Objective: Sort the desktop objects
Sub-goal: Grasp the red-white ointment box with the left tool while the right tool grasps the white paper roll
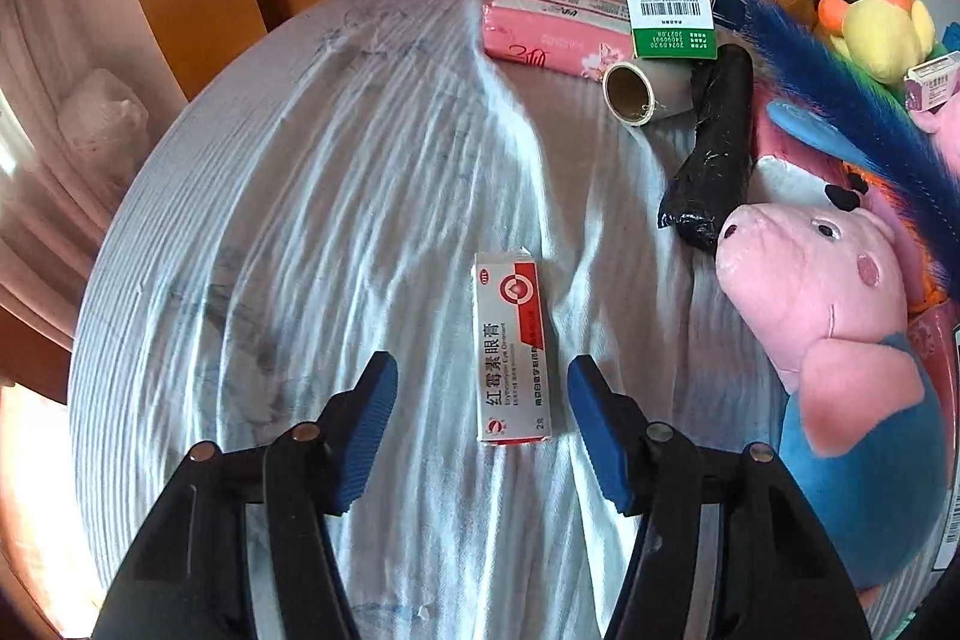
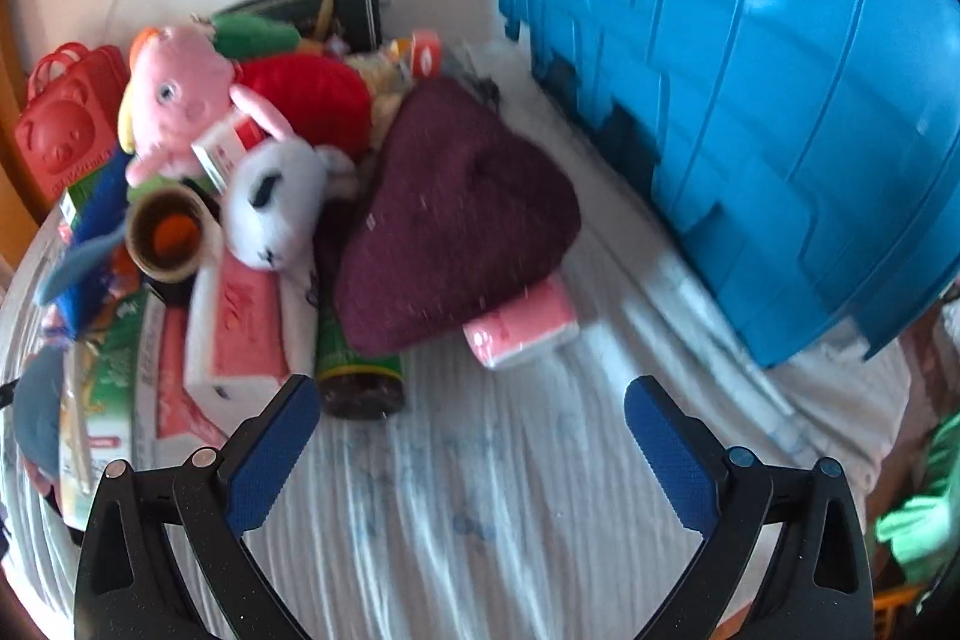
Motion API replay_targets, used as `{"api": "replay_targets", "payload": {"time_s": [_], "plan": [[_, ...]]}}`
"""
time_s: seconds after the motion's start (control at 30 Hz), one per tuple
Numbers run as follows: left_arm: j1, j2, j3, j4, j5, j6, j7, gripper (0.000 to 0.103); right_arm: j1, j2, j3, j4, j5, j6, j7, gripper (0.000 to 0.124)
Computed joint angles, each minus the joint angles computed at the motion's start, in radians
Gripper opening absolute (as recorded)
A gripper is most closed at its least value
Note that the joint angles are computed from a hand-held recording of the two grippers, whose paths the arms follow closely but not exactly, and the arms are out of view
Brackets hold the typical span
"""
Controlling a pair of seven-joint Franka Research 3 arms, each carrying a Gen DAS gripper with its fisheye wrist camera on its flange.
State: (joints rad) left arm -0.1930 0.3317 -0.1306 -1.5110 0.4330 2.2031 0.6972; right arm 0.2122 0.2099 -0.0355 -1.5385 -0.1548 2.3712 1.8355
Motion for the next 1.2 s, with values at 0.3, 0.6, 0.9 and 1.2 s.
{"api": "replay_targets", "payload": {"time_s": [0.3, 0.6, 0.9, 1.2], "plan": [[-0.010, 0.087, 0.007, 0.098, -0.012, -0.036, 0.001, 0.046, -0.025, 0.097, 0.017, 0.088, 0.133, -0.088, -0.127, 0.085], [0.000, 0.063, 0.007, 0.062, -0.044, -0.002, 0.006, 0.026, -0.014, 0.136, 0.028, 0.161, 0.209, -0.108, -0.223, 0.078], [-0.005, -0.019, 0.014, -0.030, 0.014, 0.015, -0.079, 0.026, 0.007, 0.098, 0.039, 0.169, 0.232, -0.062, -0.273, 0.075], [-0.005, -0.075, 0.008, -0.055, 0.075, 0.025, -0.142, 0.026, 0.008, 0.206, 0.069, 0.359, 0.324, -0.093, -0.327, 0.065]]}}
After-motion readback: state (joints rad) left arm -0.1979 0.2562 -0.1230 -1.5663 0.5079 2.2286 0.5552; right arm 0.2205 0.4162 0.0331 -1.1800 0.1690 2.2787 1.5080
